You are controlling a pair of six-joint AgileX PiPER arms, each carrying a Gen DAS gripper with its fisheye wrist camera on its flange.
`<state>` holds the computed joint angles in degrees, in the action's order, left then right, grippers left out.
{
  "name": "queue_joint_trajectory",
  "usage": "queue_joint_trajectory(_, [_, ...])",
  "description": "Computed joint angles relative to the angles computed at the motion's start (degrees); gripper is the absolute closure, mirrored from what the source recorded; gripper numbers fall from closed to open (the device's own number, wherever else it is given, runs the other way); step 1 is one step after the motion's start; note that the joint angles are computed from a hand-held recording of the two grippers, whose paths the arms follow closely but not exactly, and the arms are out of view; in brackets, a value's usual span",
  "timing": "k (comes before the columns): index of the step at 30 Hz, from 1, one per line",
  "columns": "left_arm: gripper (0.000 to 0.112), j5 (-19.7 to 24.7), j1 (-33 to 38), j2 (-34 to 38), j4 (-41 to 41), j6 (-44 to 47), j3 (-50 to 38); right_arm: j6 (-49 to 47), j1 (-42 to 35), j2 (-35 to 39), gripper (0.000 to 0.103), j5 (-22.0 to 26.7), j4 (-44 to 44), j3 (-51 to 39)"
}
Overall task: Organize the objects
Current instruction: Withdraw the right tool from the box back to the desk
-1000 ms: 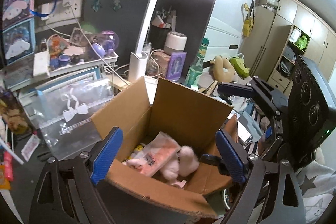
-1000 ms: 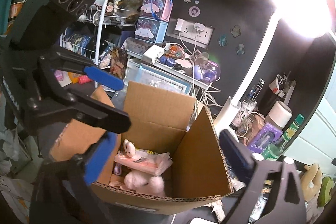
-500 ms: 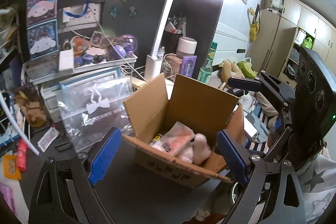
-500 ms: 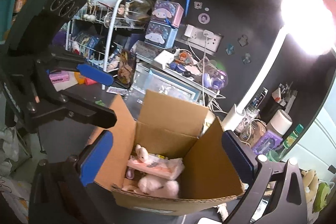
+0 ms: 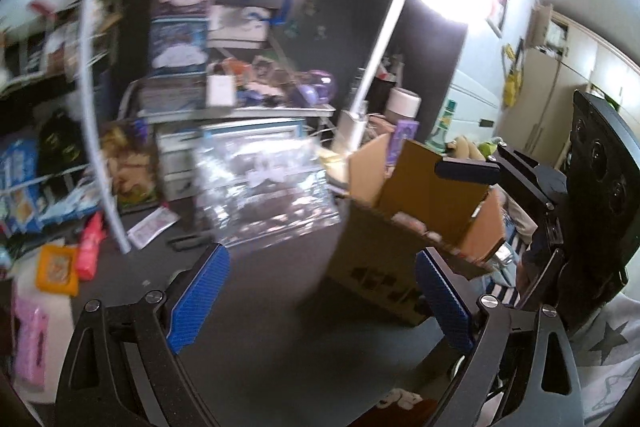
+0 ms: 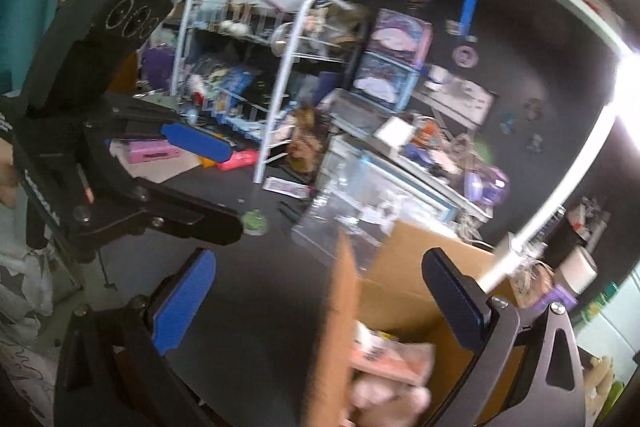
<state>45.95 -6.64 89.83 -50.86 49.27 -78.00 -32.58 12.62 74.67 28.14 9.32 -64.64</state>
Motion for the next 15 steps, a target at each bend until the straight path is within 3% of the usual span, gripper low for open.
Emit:
queue_joint_trajectory(3, [0.018, -0.6, 4.6, -0.4, -1.1, 1.7, 2.8, 3.3, 4.6, 3.5, 0.000, 0.0, -2.0, -1.8])
queue_joint_trajectory(7, [0.017, -2.4, 9.7, 0.1, -0.3, 1.9, 6.0, -0.6, 7.6, 9.3, 0.000, 2.3, 4.6, -5.0])
queue_joint_trajectory(15, [0.017, -2.0, 16.1, 4.4, -2.2, 5.5, 9.4, -0.9, 10.5, 24.4, 0.000, 6.4, 10.6, -14.1])
